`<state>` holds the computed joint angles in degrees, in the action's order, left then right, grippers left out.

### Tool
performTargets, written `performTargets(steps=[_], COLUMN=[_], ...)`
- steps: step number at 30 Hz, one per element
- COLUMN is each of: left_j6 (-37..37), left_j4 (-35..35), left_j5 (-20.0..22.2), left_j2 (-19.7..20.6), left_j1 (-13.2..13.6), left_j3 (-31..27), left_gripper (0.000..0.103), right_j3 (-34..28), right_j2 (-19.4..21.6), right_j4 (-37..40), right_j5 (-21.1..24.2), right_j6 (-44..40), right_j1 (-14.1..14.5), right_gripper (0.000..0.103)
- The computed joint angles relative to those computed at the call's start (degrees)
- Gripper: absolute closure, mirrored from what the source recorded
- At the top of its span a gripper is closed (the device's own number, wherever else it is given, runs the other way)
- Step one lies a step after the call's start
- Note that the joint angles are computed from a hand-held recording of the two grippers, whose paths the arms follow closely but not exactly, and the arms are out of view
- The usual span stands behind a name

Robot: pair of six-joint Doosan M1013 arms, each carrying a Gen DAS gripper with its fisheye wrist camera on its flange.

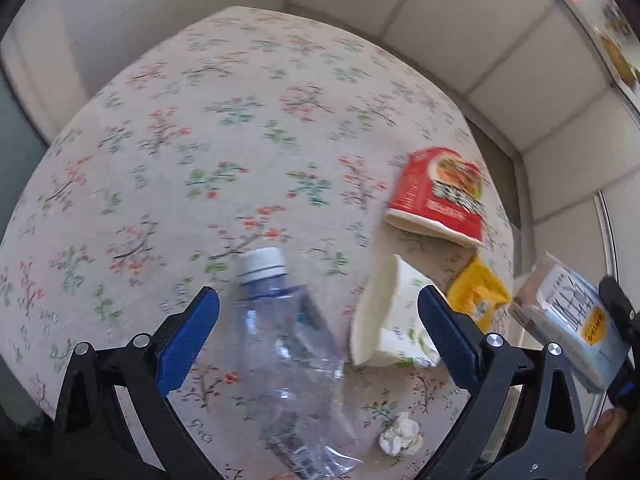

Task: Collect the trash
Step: 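Grasp the white paper cup with the left tool while the right tool holds the carton, then carry the carton and paper cup to the bin and release both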

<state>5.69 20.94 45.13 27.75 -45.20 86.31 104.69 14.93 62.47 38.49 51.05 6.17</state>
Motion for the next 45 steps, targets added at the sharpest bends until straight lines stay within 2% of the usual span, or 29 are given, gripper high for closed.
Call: performTargets(steps=[2, 5, 7, 10, 12, 14, 15, 16, 18, 20, 21, 30, 36, 45], left_j6=[5.9, 6.6, 7.6, 10.2, 14.2, 18.4, 19.4, 20.0, 19.1, 18.1, 17.3, 5.6, 1.4, 0.8], left_j4=[-3.6, 0.6, 0.0, -0.1, -3.8, -9.3, -11.0, -12.6, -13.0, -12.8, -12.7, 0.6, 8.0, 10.7], left_j5=[-1.0, 3.1, 1.4, 1.9, 1.9, 1.2, 1.0, 0.2, -1.9, -5.0, -6.4, -7.3, -7.5, -7.0], left_j2=[1.9, 4.2, 4.5, 5.3, 6.5, 7.0, 7.3, 7.2, 6.3, 5.1, 4.6, 1.0, -0.2, -0.1], left_j1=[0.4, -0.4, -0.2, -0.2, 0.4, 1.0, 1.3, 1.6, 1.6, 1.6, 1.5, 0.2, -1.1, -2.0], left_j3=[-2.3, -5.5, -5.8, -6.9, -8.3, -8.3, -8.3, -7.9, -6.6, -5.1, -4.5, -2.0, -2.1, -3.2], left_gripper=[0.008, 0.01, 0.015, 0.021, 0.03, 0.053, 0.059, 0.074, 0.082, 0.096, 0.098, 0.1, 0.101, 0.101], right_j3=[0.4, 1.1, 1.4, 1.8, 1.9, 2.0, 2.0, 1.9, 1.9, 1.8, 1.8, 1.9, 2.9, 4.9], right_j2=[-0.4, -1.2, -1.4, -1.6, -1.6, -1.6, -1.6, -1.6, -1.6, -1.6, -1.6, -2.0, -3.5, -5.9], right_j4=[1.0, 2.1, 2.2, 2.2, 2.5, 2.9, 3.2, 3.3, 3.4, 3.5, 3.6, 3.4, 4.2, 7.4], right_j5=[-0.3, -0.5, -0.4, -0.5, -0.2, 0.1, 0.4, 0.6, 0.8, 0.9, 1.0, -0.1, -2.6, -6.2], right_j6=[-0.7, -1.8, -1.8, -1.6, -1.8, -1.9, -2.0, -2.1, -2.5, -2.8, -2.9, -3.3, -4.5, -6.6], right_j1=[-0.5, -1.6, -2.3, -3.3, -3.9, -4.4, -4.5, -4.6, -4.5, -4.4, -4.3, -3.6, -4.2, -7.4], right_gripper=[0.072, 0.072, 0.072, 0.072, 0.072, 0.072, 0.072, 0.072, 0.072, 0.072, 0.072, 0.072, 0.072, 0.072])
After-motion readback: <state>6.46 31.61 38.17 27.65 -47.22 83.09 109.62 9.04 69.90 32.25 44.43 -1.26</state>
